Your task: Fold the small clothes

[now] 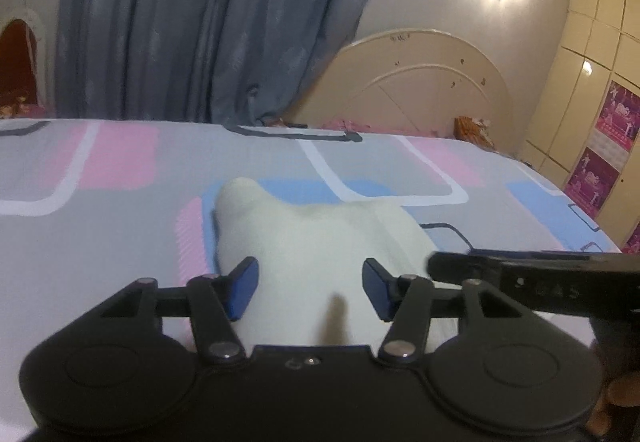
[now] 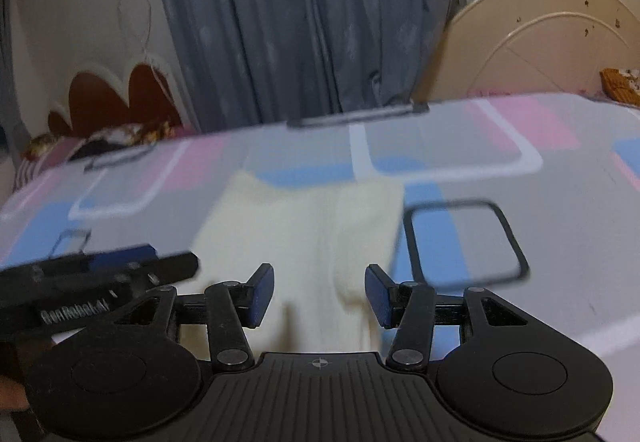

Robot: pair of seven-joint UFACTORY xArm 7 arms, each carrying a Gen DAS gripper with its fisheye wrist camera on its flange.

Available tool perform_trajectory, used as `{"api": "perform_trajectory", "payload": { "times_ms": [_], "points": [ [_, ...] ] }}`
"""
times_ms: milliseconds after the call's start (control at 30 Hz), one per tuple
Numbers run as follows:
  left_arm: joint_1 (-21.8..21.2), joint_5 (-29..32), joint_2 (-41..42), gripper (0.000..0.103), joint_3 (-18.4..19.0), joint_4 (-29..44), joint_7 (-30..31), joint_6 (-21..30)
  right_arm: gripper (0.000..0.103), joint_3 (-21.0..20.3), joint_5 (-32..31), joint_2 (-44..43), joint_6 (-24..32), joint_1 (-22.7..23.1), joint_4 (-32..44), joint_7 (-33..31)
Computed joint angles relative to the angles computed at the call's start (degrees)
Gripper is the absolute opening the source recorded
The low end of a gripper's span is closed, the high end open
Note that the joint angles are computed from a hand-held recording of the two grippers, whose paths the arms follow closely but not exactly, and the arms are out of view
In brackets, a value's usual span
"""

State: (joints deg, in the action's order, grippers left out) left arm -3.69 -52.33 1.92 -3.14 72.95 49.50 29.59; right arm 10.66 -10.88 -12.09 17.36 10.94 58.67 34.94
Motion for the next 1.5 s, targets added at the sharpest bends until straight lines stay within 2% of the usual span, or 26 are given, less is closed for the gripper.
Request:
{"api": "perform_trajectory", "payload": {
  "times_ms": [100, 167, 233, 333, 400, 500, 633, 700, 767, 900, 1000, 1200, 1500],
  "points": [
    [0.16, 2.32, 4.01, 0.045, -0.33, 3.65, -3.93, 1.47, 0.050, -0.91, 0.85, 5.34, 0.23, 0.24, 4.51, -1.49],
    [0.36, 4.83, 6.35, 0.045, -0.86, 5.32, -6.67, 0.20, 0.049, -1.44, 0.09, 7.88, 1.11, 0.28, 6.96, -0.98],
    [0.81, 8.08, 8.78, 0.045, -1.27, 7.29, -9.63, 0.10, 0.044, -2.09, -1.49, 10.47, 1.45, 0.39, 9.29, 0.22],
    [2.25, 8.38, 9.28, 0.047, -2.95, 6.72, -8.17, -1.03, 0.041, -3.42, -0.53, 11.97, 1.89, 0.77, 9.72, -1.41],
    [2.78, 8.39, 8.83, 0.047, -3.47, 6.29, -7.35, -0.99, 0.041, -4.00, 1.15, 13.57, 4.20, 0.92, 10.34, -3.23],
    [2.68, 9.66, 8.73, 0.049, -3.42, 6.32, -8.89, -1.45, 0.041, -4.54, 3.19, 12.97, 2.66, 1.00, 8.93, -5.60],
    [1.54, 14.46, 10.17, 0.053, -3.36, 7.70, -13.96, -3.73, 0.041, -4.78, 2.69, 11.66, -0.95, 0.89, 7.86, -3.94],
    [1.51, 16.08, 10.65, 0.053, -3.71, 7.88, -14.79, -4.49, 0.041, -4.57, -0.27, 12.30, 0.54, 0.98, 8.87, -3.31],
    [1.70, 16.93, 10.63, 0.053, -4.19, 7.52, -14.61, -5.10, 0.041, -4.43, 1.11, 13.71, 3.85, 1.27, 10.32, -5.73],
    [2.15, 18.15, 9.89, 0.054, -4.26, 7.15, -15.05, -4.43, 0.041, -4.71, 2.57, 12.57, 3.55, 1.40, 9.54, -5.63],
    [1.83, 20.09, 8.63, 0.063, -3.58, 6.24, -17.20, -4.14, 0.041, -4.68, 3.09, 10.28, 2.40, 1.23, 7.78, -4.01],
    [2.38, 16.53, 4.12, 0.065, -3.21, 1.55, -13.03, -3.81, 0.041, -3.35, 2.68, 4.74, 2.56, 0.82, 3.63, -2.86],
    [0.98, 11.26, -3.11, 0.066, 0.60, -5.79, -7.55, 0.27, 0.041, 1.96, -4.17, -4.61, 6.76, -0.57, -3.74, 4.58]
  ]
}}
